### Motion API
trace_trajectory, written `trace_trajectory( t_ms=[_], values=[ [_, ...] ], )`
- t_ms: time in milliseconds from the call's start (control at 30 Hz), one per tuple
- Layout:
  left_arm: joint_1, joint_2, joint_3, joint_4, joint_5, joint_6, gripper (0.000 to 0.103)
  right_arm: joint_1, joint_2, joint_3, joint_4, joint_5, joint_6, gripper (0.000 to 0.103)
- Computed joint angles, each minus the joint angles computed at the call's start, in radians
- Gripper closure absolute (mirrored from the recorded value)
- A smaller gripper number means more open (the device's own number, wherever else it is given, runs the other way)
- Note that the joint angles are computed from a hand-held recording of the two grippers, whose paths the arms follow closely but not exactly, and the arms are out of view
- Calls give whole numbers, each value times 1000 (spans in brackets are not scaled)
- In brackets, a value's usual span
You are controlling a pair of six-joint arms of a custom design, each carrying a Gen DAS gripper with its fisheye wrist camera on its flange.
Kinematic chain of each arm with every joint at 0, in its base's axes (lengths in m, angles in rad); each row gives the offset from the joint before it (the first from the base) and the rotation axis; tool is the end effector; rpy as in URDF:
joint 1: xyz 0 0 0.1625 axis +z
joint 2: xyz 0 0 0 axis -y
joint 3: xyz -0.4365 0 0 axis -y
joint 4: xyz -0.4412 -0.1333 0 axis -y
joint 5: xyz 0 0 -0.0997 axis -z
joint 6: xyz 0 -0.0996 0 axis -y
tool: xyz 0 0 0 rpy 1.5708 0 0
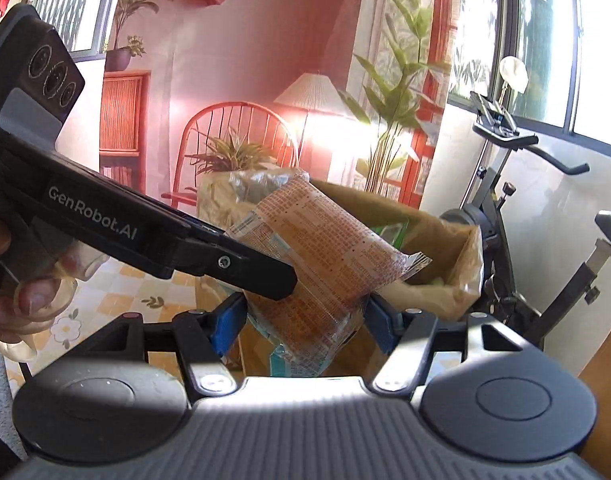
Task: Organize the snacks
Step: 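Lift the orange biscuit packet with both grippers over the box opening, then open both grippers to drop the biscuit packet into the box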
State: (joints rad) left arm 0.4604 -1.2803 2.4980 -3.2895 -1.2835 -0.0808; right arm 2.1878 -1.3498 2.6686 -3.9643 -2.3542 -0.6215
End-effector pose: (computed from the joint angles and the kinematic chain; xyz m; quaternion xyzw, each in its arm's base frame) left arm -0.2964 -0.3273 0.1308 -0.4412 -0.8520 0.2809 0.0228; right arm 0.2338 -0.2206 0.2152 0.3017 -0.7600 0.4724 0.3290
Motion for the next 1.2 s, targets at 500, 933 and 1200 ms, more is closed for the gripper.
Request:
trace_trajectory(
  t_ms=[500,933,1200],
  values=[
    [193,175,-337,185,3,-5,42,-231,30,-306,334,182,26,36],
    [136,127,-324,241,271,89,21,-165,38,-314,377,-11,172,14],
    [5,45,-275,142,445,174,12,-20,5,-327,302,-162,233,9]
  ],
)
